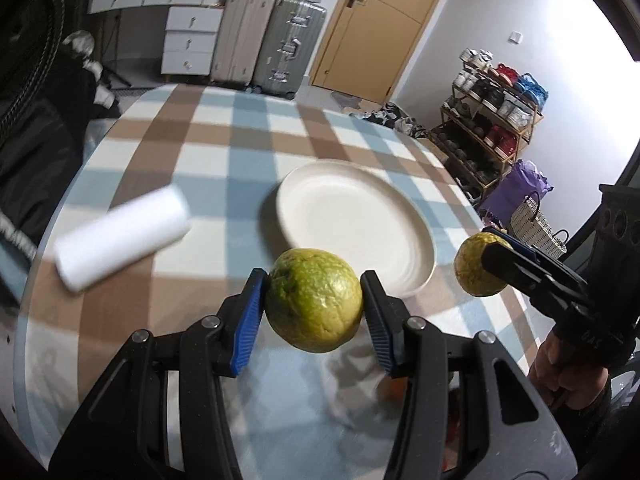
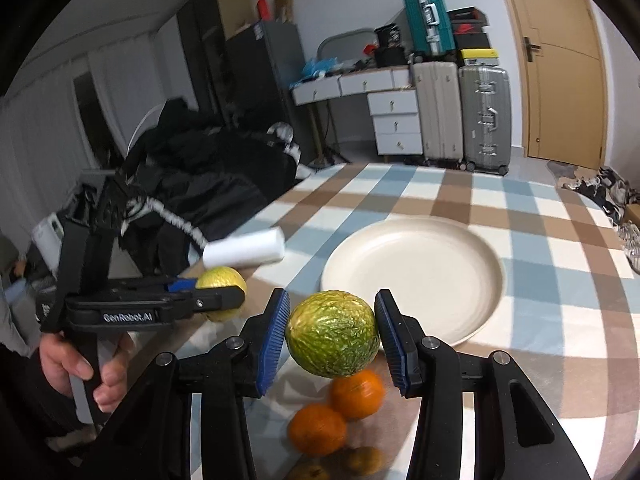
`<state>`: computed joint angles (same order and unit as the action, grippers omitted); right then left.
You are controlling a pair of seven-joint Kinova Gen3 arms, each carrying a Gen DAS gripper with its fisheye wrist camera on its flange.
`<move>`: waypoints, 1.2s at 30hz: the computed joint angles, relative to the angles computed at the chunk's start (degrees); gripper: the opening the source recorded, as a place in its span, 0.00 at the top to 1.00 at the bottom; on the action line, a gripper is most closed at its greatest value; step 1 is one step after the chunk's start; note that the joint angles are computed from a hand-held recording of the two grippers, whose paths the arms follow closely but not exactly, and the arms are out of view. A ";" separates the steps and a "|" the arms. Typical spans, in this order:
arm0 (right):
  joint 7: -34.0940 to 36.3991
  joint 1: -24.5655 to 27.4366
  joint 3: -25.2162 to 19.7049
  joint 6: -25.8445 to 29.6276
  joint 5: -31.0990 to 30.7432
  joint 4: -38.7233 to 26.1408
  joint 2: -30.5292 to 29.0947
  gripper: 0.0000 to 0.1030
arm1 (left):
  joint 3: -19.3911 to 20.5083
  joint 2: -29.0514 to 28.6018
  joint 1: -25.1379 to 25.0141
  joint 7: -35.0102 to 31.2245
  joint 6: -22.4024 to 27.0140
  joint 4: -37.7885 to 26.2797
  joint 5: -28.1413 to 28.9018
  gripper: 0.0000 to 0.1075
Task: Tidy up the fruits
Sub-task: 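Carry both fruits over the cream plate and open both tools to release them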
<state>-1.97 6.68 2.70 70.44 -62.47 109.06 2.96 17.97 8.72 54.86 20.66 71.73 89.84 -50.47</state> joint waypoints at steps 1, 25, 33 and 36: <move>-1.07 0.22 0.27 0.72 -0.11 -1.39 0.89 0.56 | -0.37 0.50 -0.84 -1.96 -0.33 -1.32 0.03 0.58; -30.84 -1.53 -11.70 -4.70 6.45 -30.57 25.20 0.56 | -12.84 12.05 -18.54 -38.03 -20.98 -13.11 22.55 0.58; -35.28 -2.22 -15.18 -7.47 10.76 -33.73 28.95 0.56 | -14.44 13.45 -20.78 -42.32 -26.07 -12.06 27.45 0.58; -37.16 -2.63 -15.63 -8.18 12.09 -34.62 29.80 0.56 | -15.09 13.66 -20.38 -43.13 -26.72 -11.91 28.11 0.58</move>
